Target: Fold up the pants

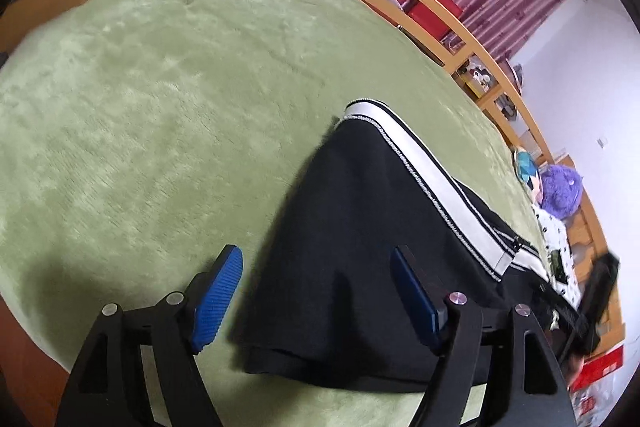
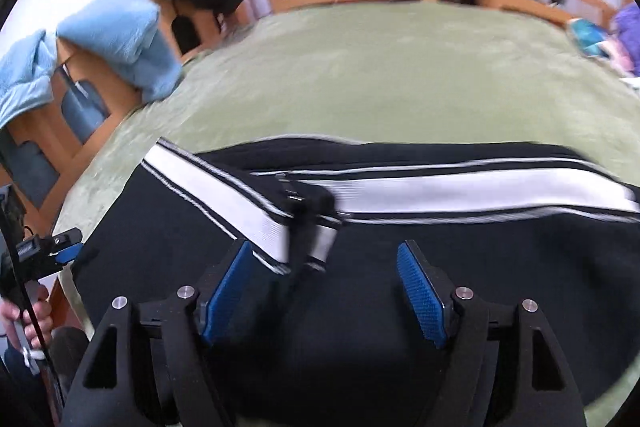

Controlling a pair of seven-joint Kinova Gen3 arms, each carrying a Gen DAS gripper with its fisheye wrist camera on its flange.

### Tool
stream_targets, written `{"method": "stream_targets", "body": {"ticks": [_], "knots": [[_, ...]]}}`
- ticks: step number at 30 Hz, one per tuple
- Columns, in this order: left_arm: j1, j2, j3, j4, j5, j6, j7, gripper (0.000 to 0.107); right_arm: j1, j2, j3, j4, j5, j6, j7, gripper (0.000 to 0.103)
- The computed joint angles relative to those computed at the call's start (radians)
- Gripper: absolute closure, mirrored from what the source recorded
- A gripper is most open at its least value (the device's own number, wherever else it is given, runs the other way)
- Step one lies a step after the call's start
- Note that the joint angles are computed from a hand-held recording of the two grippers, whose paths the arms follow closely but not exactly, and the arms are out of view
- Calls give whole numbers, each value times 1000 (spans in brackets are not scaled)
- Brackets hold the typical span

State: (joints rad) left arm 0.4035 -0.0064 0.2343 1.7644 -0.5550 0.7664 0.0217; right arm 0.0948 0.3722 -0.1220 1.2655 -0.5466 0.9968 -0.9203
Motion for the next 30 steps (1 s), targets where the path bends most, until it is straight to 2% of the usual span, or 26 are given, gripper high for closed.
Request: {"method": "stream_targets", "body": {"ticks": [3,6,9,11,15,17,20,22,25,28,30], "knots": [[-7,-18,-4,12,17,-5,-46,33,-46,57,0,-79,40,49,-43,29],[-26,-34,-2,33,26,-46,-62,33,-115,129,26,-188,134,105,-147,30],[-43,-31,-1,39,46,-94,-101,33,-105,177,8,-238,142,137,-184,39],[-50,-20,-3,34,58,-105,-133,33,-98,165,-10,-208,153,103,-143,60],[-42,6,-8,4,65,-75,-166,33,-67,135,-46,-196,106,95,-73,73],[-43,1,-19,15,102,-102,-197,33,-80,137,-51,-232,91,96,-71,73],[-37,1,-16,13,96,-93,-179,33,-98,146,-52,-282,87,84,-55,73],[-37,-2,-19,19,112,-98,-183,33,-133,174,-28,-328,128,91,-87,72],[-37,-5,-17,26,133,-96,-189,33,-180,242,11,-396,209,152,-154,66],[-34,-8,-14,33,154,-92,-195,33,-156,225,-6,-337,207,115,-169,56],[-42,-14,-23,47,219,-122,-235,33,-146,189,-6,-287,210,74,-177,50]]}}
